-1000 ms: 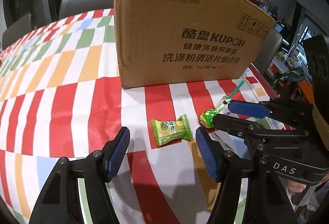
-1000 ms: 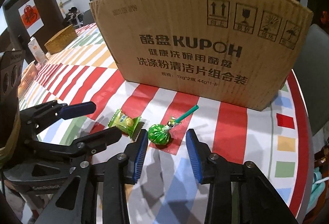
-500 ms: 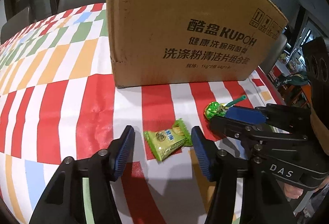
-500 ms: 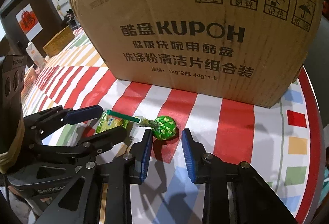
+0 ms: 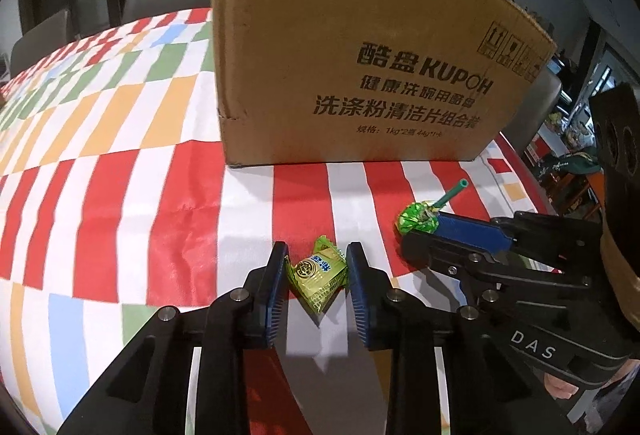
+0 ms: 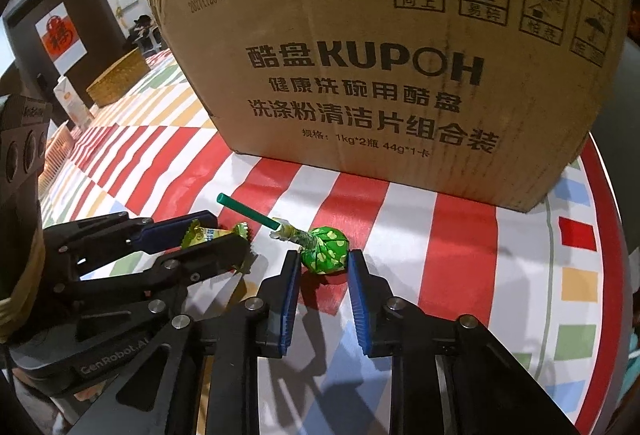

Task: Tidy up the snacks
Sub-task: 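Carry the green candy with the left tool while the right tool carries the lollipop over the box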

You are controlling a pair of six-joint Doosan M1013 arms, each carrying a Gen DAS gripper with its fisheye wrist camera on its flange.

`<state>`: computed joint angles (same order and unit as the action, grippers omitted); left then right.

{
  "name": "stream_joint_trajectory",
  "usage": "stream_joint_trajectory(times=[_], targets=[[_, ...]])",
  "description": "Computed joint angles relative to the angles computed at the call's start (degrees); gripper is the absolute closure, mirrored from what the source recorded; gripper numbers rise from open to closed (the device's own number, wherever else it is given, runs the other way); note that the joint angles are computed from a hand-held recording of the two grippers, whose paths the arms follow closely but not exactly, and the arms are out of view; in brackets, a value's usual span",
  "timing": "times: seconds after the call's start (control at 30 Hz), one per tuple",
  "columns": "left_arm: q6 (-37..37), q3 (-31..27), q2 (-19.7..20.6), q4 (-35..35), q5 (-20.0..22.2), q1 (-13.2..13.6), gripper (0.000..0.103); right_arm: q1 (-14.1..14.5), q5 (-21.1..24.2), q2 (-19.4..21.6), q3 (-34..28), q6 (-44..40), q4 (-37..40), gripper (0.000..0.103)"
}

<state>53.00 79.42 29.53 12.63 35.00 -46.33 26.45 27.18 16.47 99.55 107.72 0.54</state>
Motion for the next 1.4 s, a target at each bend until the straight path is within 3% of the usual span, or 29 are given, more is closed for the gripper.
stream_joint_trajectory(times=[0.3, 0.87, 1.17, 1.4], targets=[[-9.92, 2.30, -3.13, 10.02, -1.76, -1.96, 0.073, 0.31, -2.73, -3.50, 2.59, 3.78, -3.35, 0.078], [-24.66, 3.90, -8.24, 29.01, -4.16, -5.45, 0.073, 1.77, -7.63, -11.77, 6.09, 24.65, -25.69, 0.078], [-27.69, 1.56, -8.51, 34.82, -4.00, -5.66, 0.073, 2.37, -8.71, -13.43, 5.23, 34.23, -36.79, 0.078], [-26.51, -2.03, -7.68, 36.28, -3.11, -5.17, 0.073, 1.79, -8.20, -13.34, 2.93, 36.55, -40.83, 0.078]])
